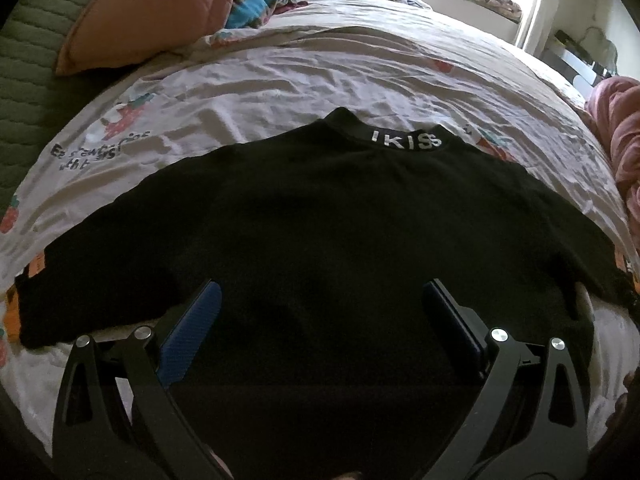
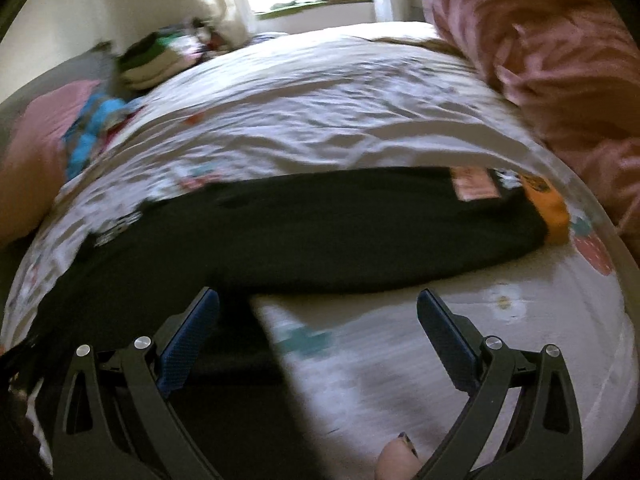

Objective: Fold small clothes
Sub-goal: 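Grasp the orange cuff of the black shirt sleeve with the right gripper, then lift the sleeve with the right gripper and carry it across the shirt body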

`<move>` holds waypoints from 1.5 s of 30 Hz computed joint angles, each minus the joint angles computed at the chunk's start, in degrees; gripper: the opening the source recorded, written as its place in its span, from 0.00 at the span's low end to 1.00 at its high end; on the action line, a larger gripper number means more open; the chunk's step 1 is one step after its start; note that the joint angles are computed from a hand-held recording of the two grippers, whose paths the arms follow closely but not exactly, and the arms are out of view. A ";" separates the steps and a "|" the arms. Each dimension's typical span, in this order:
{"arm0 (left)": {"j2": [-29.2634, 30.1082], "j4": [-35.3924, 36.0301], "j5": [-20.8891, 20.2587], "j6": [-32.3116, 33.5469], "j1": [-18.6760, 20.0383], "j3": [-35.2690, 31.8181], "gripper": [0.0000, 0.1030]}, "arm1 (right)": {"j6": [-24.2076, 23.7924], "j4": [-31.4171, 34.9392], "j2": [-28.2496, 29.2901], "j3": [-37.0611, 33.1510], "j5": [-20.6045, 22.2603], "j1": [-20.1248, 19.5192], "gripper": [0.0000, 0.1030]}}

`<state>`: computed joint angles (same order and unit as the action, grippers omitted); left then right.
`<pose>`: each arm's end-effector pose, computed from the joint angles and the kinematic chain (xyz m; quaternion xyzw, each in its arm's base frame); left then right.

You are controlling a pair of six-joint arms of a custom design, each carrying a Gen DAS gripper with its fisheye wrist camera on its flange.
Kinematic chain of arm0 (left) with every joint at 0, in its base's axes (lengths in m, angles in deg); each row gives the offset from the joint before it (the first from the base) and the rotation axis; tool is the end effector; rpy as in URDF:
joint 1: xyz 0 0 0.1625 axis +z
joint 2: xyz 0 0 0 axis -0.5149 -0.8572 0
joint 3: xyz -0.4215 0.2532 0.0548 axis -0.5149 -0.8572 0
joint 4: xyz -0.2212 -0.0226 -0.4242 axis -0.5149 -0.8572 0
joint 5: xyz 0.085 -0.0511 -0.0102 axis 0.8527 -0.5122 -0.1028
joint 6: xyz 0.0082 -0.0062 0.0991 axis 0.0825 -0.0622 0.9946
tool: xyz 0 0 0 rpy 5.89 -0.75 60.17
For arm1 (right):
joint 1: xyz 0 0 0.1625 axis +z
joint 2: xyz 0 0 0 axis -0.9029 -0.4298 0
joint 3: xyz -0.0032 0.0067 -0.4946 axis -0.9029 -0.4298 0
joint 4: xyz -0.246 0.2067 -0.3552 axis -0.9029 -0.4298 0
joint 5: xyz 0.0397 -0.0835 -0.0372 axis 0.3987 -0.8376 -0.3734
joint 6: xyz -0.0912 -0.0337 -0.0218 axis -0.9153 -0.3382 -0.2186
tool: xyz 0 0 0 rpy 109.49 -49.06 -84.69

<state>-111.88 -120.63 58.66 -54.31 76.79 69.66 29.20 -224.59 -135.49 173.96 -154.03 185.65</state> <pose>-0.0317 -0.3466 0.3344 -0.0186 0.8661 -0.3132 0.3892 0.2898 -0.3708 0.0512 0.0407 -0.8830 0.3568 0.3023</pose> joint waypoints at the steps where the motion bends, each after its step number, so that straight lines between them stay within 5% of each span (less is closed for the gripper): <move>1: 0.42 -1.64 -0.02 1.21 0.48 0.02 0.92 | 0.32 -0.63 -0.25 0.34 -0.56 -0.97 0.96; 13: 7.31 -17.72 -0.80 12.47 6.39 -0.81 0.92 | 7.82 -0.91 -6.05 3.79 -0.88 -11.38 0.96; 22: 12.50 -23.79 -1.19 16.20 10.27 -2.14 0.92 | 4.14 -10.03 -6.12 3.19 2.60 -17.88 0.95; 24: 12.25 -23.60 -2.00 15.61 10.44 -2.15 0.92 | 3.43 -12.53 -6.30 3.23 4.24 -19.12 0.79; 29: 10.03 -24.07 -2.37 15.32 8.42 -1.12 0.92 | 2.89 -20.71 -7.36 4.99 11.02 -22.34 0.19; 30: 9.48 -23.80 -2.33 15.01 7.87 -1.03 0.92 | 2.84 -22.05 -7.65 5.55 13.08 -22.79 0.18; 34: 7.62 -21.72 -1.63 13.55 5.56 -0.98 0.92 | -1.72 -26.10 -8.01 5.85 18.05 -20.91 0.16; 45: 3.00 -16.10 -0.26 9.91 1.21 -1.53 0.92 | -12.49 -20.59 -7.46 -0.46 19.94 -8.32 0.14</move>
